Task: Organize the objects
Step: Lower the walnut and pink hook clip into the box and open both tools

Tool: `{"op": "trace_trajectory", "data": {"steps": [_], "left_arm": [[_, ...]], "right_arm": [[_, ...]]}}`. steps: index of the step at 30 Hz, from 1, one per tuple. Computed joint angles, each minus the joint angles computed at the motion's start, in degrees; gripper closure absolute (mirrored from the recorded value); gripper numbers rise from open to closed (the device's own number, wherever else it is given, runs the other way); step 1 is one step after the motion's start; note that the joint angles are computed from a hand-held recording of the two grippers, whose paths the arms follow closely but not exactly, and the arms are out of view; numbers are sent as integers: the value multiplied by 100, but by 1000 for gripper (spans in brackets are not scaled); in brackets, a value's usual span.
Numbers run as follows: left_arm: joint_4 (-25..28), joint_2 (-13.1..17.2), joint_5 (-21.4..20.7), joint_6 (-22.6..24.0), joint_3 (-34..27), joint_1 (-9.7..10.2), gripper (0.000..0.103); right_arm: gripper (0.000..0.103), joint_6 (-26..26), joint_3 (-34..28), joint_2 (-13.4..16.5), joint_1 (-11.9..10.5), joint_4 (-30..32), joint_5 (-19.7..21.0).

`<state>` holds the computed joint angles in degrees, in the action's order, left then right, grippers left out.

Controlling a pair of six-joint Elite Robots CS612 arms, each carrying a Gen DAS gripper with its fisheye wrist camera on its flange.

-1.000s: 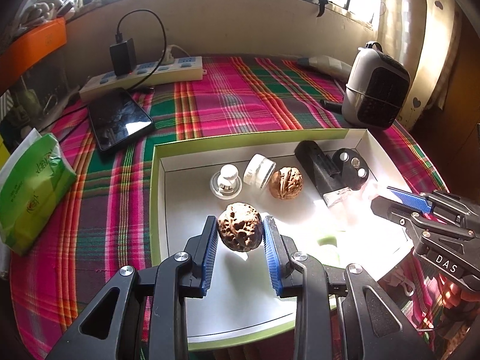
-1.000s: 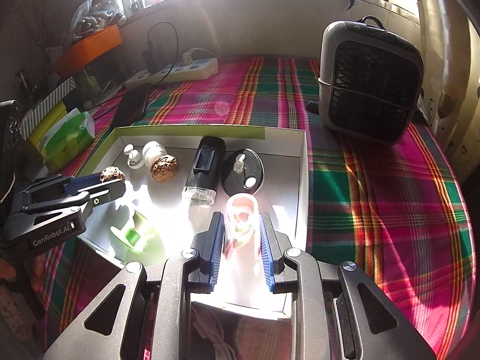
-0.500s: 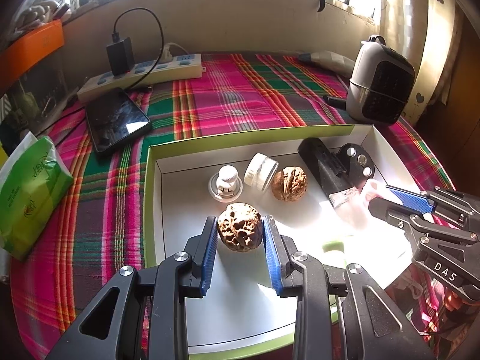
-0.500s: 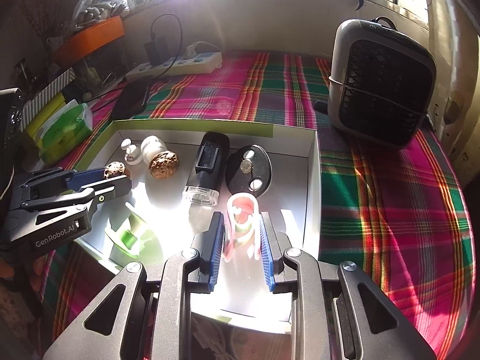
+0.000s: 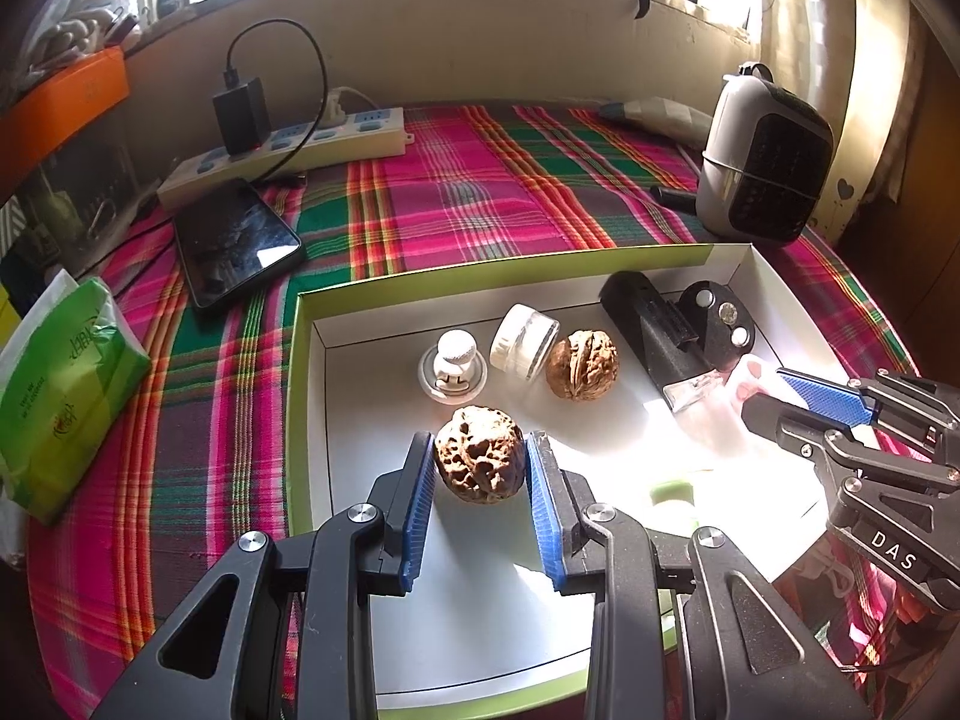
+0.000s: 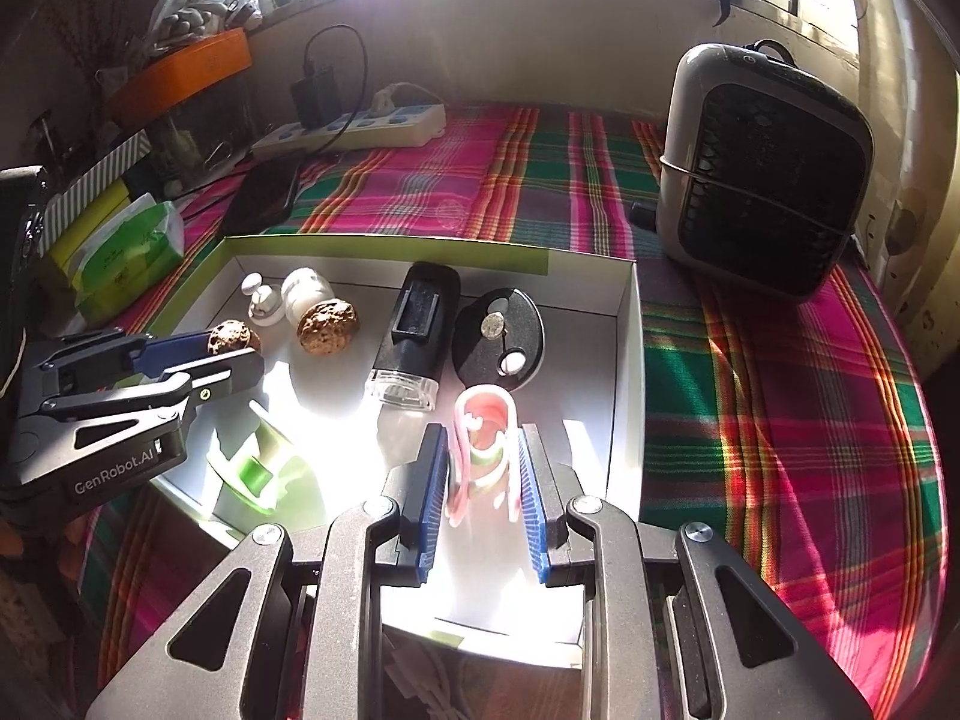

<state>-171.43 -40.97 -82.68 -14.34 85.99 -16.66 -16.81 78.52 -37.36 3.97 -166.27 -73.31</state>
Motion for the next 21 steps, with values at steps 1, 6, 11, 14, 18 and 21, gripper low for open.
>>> {"op": "trace_trajectory", "data": {"steps": [1, 6, 11, 14, 18, 21], "left_arm": [[9, -2, 7, -3, -1, -1, 75], [33, -2, 33, -2, -11, -5, 74], [38, -9, 36, 5, -4, -6, 74], [45, -13, 38, 15, 0, -7, 74], [23, -16, -11, 25, 11, -3, 72], [21, -18, -10, 18, 15, -7, 71]], "right_arm": [[78, 5, -2, 2, 2, -5, 0], [78, 31, 10, -2, 7, -31, -25], [78, 47, 15, -6, 10, -38, -54], [78, 43, 17, -7, 11, -42, -54], [78, 62, 32, -13, 7, -62, -38], [71, 52, 54, -21, 4, -89, -11]]}}
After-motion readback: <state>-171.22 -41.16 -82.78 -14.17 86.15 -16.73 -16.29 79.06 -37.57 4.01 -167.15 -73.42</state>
